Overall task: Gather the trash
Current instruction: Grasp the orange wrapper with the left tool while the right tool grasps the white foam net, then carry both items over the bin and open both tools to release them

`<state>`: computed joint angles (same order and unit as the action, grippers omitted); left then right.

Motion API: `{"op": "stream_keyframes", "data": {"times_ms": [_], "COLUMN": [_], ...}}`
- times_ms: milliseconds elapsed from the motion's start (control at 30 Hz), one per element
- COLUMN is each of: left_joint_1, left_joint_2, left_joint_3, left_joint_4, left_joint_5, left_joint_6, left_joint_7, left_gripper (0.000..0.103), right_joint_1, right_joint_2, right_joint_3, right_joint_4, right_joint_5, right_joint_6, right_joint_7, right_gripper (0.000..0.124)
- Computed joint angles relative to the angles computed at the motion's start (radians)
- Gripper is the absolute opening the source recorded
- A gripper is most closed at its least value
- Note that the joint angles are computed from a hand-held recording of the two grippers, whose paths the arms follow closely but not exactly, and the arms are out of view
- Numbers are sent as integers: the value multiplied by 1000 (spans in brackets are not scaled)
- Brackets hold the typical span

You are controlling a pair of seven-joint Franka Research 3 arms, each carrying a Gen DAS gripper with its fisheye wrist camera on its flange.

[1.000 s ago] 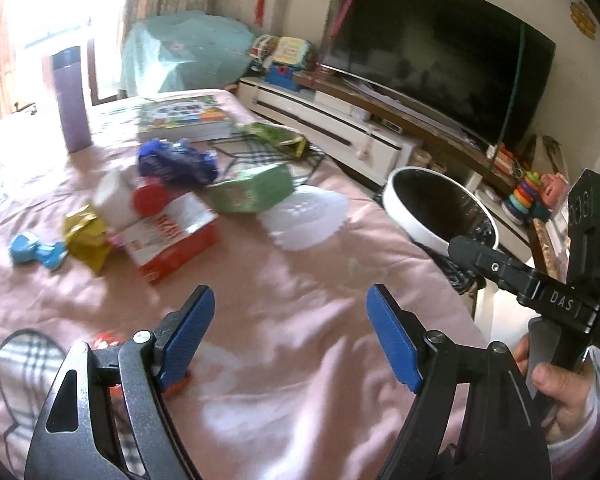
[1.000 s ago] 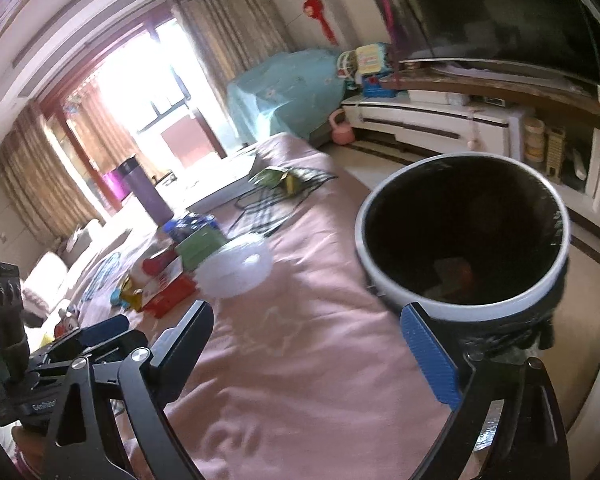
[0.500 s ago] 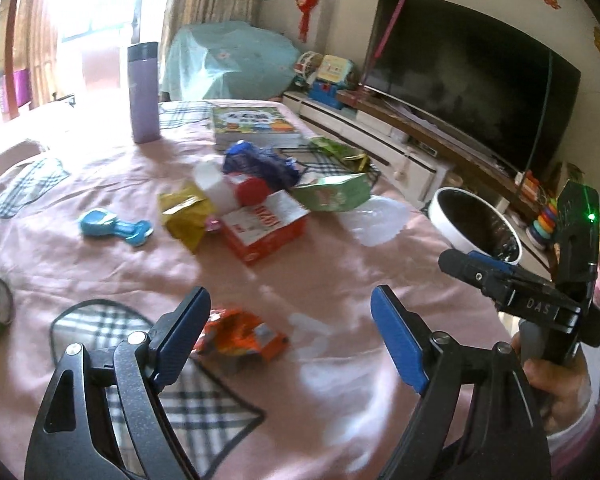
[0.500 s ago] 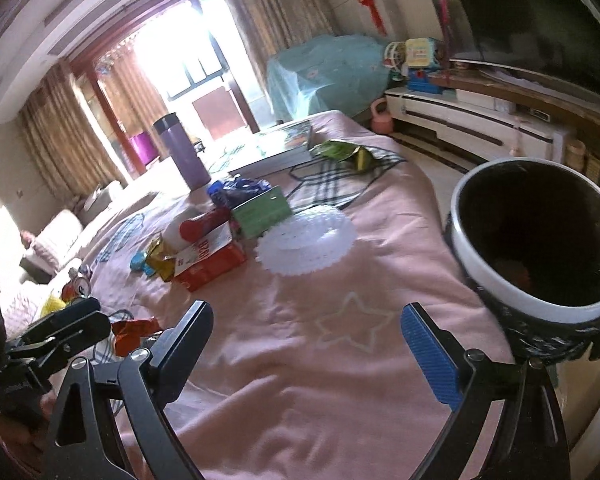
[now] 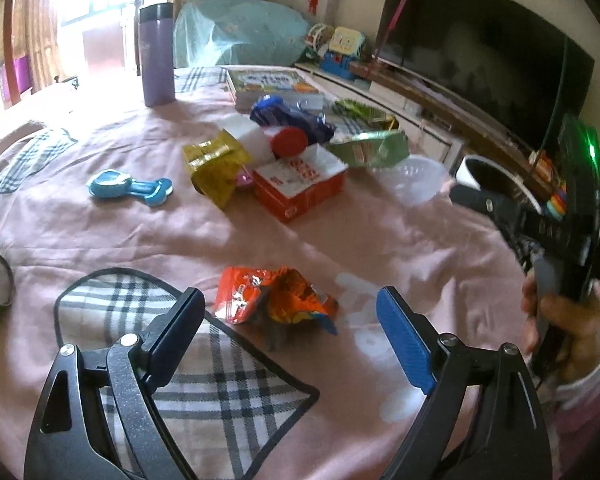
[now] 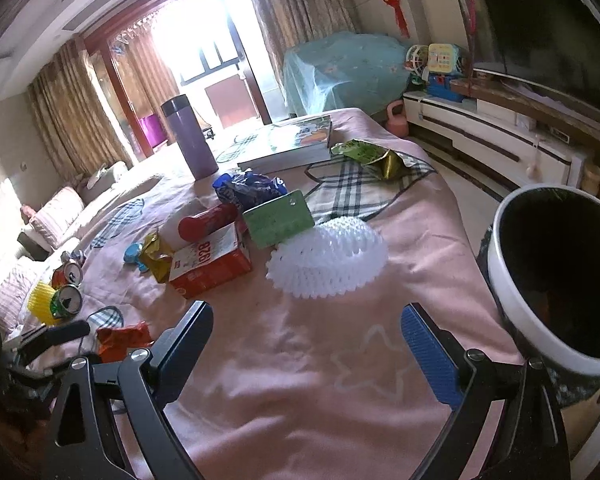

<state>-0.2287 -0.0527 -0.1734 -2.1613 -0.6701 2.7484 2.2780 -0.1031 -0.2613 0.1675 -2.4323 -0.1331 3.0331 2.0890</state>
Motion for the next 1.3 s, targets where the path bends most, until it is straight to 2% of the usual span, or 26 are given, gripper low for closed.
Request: {"op": "stream_keyframes", "data": {"times_ms": [100,167,233,267,333,367,400,433,467,500,533,567,633,833,1033,1300], "left_joint_1": [1,5,11,15,20,23,25,27,27,27,27,25,19,-12,-43,-74], "left_joint_2": [21,34,48,54,70,77,81,83,83,82,82,81,79,76,95,125], "left_joint_3": [-9,-12,-17,-20,-29,-33,-38,-43,-49,-53,-57,-61,-66,-84,-104,-136], "left_joint_4": [2,12,25,30,46,54,61,66,69,72,78,85,90,125,171,220], "left_joint_5": [56,56,70,76,79,78,74,63,58,50,25,4,-18,-99,-125,-126], "left_joint_6": [10,-6,-17,-21,-32,-38,-45,-47,-47,-49,-59,-71,-78,-102,-130,-126], "left_joint_7": [-32,-30,-41,-45,-42,-40,-38,-30,-26,-20,1,17,37,115,139,146], "left_gripper": [90,86,67,61,35,30,25,20,20,19,19,19,19,18,18,18], "right_joint_1": [15,36,67,84,101,107,116,122,128,132,132,131,135,118,22,-85], "right_joint_2": [46,79,112,124,154,162,175,184,189,188,181,172,145,15,-109,-241], "right_joint_3": [-25,-52,-85,-100,-119,-126,-136,-144,-151,-156,-159,-159,-166,-153,-89,-49], "right_joint_4": [40,69,100,110,135,142,153,162,166,164,154,146,118,3,-92,-181], "right_joint_5": [8,23,51,70,85,89,103,112,121,128,127,122,147,215,215,203], "right_joint_6": [-13,-20,-32,-34,-35,-37,-43,-50,-56,-58,-55,-55,-45,-15,-14,-43], "right_joint_7": [-29,-55,-98,-121,-150,-157,-174,-184,-193,-196,-188,-180,-197,-228,-182,-135], "right_gripper": [96,96,96,96,95,94,91,76,59,50,34,28,23,21,21,21]}}
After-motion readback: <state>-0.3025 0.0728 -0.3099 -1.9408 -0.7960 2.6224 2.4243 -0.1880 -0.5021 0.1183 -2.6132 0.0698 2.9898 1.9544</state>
